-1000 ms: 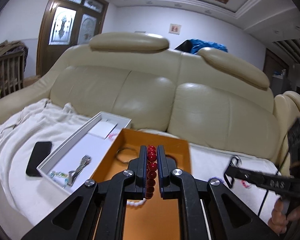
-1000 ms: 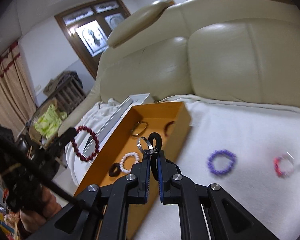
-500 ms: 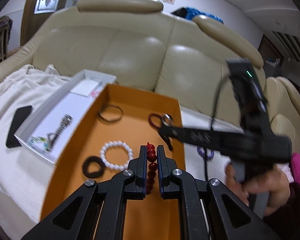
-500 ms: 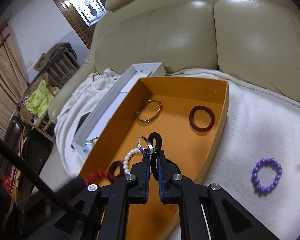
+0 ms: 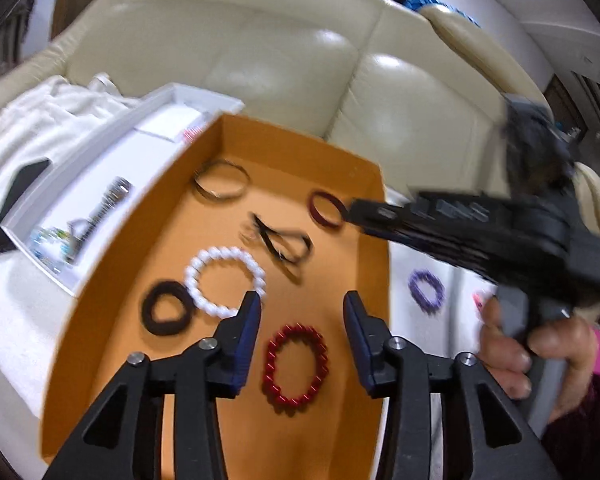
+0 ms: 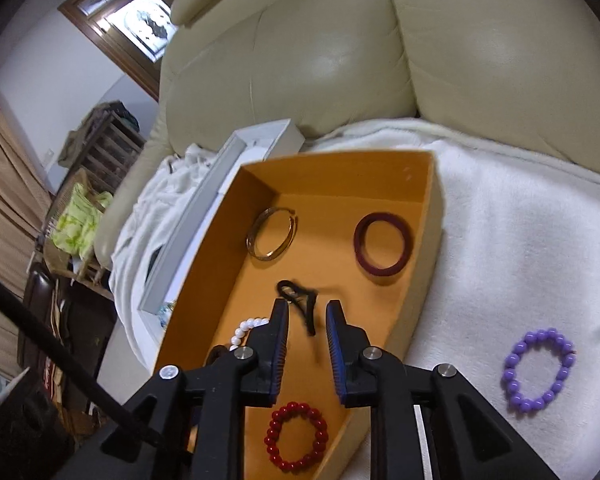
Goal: Organize jewelry
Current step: 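Carry the red bracelet into the orange box with the left tool while the right carries the black tie, then open both tools over the box, dropping the red bracelet and black tie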
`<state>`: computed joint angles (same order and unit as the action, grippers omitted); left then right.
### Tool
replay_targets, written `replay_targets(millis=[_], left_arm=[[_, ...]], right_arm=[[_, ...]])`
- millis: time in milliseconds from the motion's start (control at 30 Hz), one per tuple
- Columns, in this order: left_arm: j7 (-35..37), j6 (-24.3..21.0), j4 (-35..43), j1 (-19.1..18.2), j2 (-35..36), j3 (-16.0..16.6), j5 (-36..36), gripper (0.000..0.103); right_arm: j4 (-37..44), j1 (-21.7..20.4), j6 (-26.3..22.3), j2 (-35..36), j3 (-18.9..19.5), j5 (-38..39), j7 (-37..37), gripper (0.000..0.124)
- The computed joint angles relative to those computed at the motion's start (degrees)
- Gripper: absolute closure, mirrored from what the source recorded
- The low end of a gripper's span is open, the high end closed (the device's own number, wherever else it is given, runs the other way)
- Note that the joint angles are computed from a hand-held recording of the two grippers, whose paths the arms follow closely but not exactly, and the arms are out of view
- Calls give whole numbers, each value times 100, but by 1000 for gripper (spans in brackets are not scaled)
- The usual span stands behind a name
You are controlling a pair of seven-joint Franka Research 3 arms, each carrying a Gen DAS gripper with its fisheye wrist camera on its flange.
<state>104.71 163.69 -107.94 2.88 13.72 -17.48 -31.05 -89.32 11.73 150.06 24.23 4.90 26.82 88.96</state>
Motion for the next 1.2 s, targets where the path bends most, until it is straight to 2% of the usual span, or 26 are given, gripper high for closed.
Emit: replay_targets(millis=[67,167,267,333,400,467,533,633,700,833,867,1033,1100,1200], left_arm=[[-582,314,-85,-268,-19,283,599,48],[-1363,656,-166,-539,-49,547,1509,45],[-2026,998,-280,-798,-118,766,2353,36],[-2595,1210,-318,-1102,-139,1069,3064,33],[-3192,1349,-289,-1468,-113,1434,3791,25],[-3627,1408,-253,-1710,-100,1643,4312,24],[-4025,1389,-172,-1958,-62,1842,4841,24],[-4557,1305,4,-2264,44,2055,5599,23],[-4735,1238,115,-2332,106,2023,5970,23],[-4894,1065,287,-2249,220,1728,6399,22],[-4965,1023,318,-2234,241,1669,6501,22],[-5177,770,562,-2221,410,1446,6883,22],[-5200,733,607,-2216,445,1375,6966,22],[-5255,688,688,-2258,514,1349,7123,22]], right_arm=[[-415,-95,301,-315,65,207,-212,102],[-1086,-241,679,-877,78,583,-499,102],[-1852,-246,1018,-1535,-126,559,-464,102],[-2317,-282,1187,-1947,-241,578,-437,102],[-2853,-324,1371,-2409,-371,453,-288,101],[-3298,-369,1576,-2783,-461,360,-171,95],[-3685,-393,1767,-3102,-555,463,-188,74],[-4218,-379,2128,-3499,-723,681,-293,70],[-4476,-364,2263,-3654,-836,839,-346,70],[-4826,-135,2641,-3766,-1138,1358,-646,70],[-4901,-184,2662,-3775,-1132,1362,-603,70],[-4912,-473,2490,-3691,-1055,1160,-291,70],[-4845,-228,2443,-3685,-1293,1552,-627,70],[-4803,-414,2355,-3640,-1150,1343,-584,70]])
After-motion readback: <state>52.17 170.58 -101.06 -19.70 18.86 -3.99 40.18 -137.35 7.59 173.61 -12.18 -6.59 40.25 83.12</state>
